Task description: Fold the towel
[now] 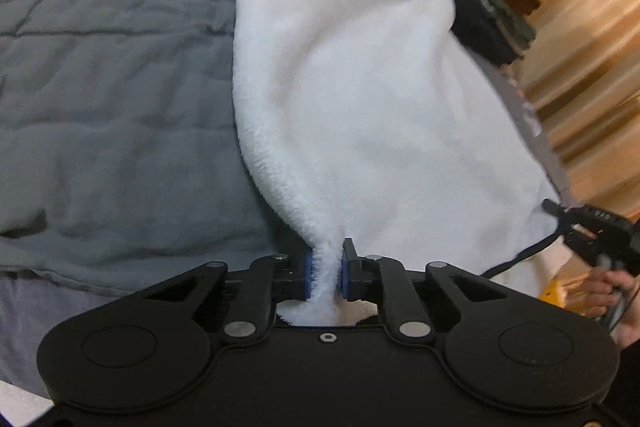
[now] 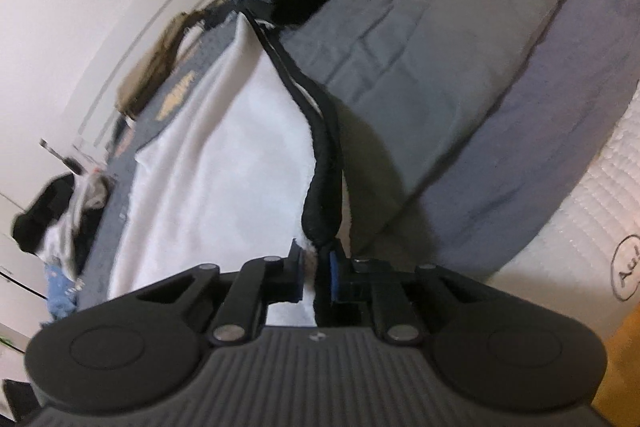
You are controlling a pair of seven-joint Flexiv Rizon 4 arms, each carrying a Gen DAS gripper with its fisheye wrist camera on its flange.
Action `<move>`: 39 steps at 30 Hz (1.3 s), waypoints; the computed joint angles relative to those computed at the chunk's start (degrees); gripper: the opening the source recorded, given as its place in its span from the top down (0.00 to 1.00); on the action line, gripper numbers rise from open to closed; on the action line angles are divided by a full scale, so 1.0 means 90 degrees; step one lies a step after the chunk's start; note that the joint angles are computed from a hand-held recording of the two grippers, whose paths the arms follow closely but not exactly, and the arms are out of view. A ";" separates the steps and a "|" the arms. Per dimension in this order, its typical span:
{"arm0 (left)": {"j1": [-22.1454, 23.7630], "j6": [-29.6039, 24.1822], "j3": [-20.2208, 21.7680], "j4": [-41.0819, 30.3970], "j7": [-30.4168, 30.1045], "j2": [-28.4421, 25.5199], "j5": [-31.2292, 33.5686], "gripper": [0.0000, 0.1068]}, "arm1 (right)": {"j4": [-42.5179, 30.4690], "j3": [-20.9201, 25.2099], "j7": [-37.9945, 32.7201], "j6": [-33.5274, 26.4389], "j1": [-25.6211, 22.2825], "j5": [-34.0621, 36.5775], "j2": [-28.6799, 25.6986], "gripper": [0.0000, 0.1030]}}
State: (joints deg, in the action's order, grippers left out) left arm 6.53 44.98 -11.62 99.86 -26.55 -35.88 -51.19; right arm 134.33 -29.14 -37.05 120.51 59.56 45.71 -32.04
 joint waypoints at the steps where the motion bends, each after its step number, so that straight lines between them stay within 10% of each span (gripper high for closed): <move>1: 0.0057 -0.0093 -0.0038 -0.0008 0.0052 0.0031 -0.0062 0.89 | -0.0018 0.0130 0.0070 0.0181 -0.0095 0.0022 -0.0005 0.89; 7: 0.0177 -0.0394 -0.0025 -0.0108 0.0334 0.0163 -0.0332 0.90 | -0.0162 0.0672 -0.0065 0.0822 -0.0374 0.0558 0.0098 0.90; 14: -0.0238 0.0292 0.0239 -0.0029 0.0086 -0.0029 0.0381 0.79 | -0.0155 -0.1208 -0.0914 -0.0855 0.1166 0.1736 0.0096 0.91; 17: -0.0245 0.0469 0.0170 0.0066 0.0118 -0.0032 0.0620 0.62 | -0.0108 -0.1173 -0.0678 -0.0996 0.1107 0.1514 0.0029 0.91; 21: -0.0149 0.0353 0.0114 0.0069 0.0049 -0.0057 0.0783 0.63 | -0.0059 -0.0725 -0.0324 -0.0617 0.0787 0.1337 0.0059 0.91; 23: -0.0079 0.0303 0.0057 0.0075 0.0042 -0.0051 0.0713 0.87 | -0.0024 -0.0229 -0.0040 -0.0183 0.0427 0.1237 0.0093 0.91; 28: 0.0188 -0.0356 -0.0017 0.0051 0.0063 0.0095 0.0374 0.90 | 0.0039 0.1458 0.0903 0.1540 -0.0837 0.0983 -0.0011 0.91; 39: 0.0365 -0.1401 0.0320 0.0151 0.0173 0.0547 0.0100 0.92 | -0.0085 0.2758 0.0783 0.3466 -0.1267 0.1486 0.0323 0.92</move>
